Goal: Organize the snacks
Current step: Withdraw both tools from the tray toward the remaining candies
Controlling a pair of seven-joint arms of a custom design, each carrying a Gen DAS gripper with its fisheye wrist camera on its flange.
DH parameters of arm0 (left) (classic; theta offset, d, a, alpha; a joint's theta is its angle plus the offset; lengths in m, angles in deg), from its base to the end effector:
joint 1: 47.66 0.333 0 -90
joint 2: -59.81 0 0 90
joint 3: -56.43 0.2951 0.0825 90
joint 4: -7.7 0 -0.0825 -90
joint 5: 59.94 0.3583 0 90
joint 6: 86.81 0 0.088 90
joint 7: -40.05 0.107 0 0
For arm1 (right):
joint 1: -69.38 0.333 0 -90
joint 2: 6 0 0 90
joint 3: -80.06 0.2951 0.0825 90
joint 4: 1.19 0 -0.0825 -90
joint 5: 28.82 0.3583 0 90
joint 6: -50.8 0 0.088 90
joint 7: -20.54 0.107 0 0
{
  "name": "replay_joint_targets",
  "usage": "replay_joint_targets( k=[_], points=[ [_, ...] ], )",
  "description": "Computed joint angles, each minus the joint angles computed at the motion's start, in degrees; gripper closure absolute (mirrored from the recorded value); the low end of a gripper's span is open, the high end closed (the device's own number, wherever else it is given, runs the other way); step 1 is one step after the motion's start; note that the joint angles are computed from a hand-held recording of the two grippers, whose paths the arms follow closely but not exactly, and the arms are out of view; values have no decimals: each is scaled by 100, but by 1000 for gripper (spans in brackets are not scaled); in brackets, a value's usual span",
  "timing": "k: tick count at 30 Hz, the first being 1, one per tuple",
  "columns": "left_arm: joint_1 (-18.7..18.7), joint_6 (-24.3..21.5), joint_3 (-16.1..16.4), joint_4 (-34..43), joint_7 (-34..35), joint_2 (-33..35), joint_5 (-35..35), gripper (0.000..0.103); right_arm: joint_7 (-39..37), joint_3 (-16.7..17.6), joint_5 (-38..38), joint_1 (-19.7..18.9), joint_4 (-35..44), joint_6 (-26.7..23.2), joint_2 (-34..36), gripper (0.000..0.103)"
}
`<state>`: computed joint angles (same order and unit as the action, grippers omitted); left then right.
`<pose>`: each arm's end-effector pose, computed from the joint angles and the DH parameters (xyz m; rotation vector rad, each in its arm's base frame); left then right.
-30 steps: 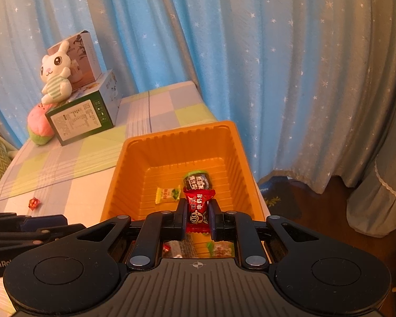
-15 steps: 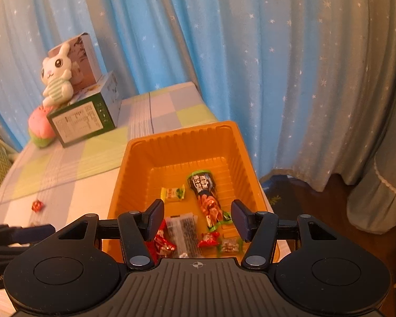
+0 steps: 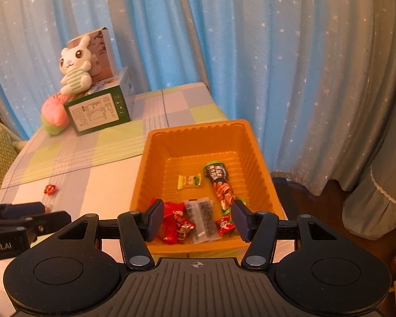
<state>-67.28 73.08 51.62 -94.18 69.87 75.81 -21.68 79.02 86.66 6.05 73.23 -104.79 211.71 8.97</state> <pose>0.5807 -0.2891 0.4712 -1.8714 1.7082 -0.9160 0.6382 0.0830 0.4706 -1.8360 1.4809 -0.4256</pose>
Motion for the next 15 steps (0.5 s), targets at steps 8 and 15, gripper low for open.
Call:
replay_joint_targets(
  k=[8, 15],
  points=[
    [92, 35, -43, -630, -455, -586, 418, 43, -93, -5, 141, 128, -448, 10, -422, 46],
    [393, -36, -276, -1325, -859, -1203, 783, 41, -302, -61, 408, 322, -803, 8, -742, 46]
  ],
)
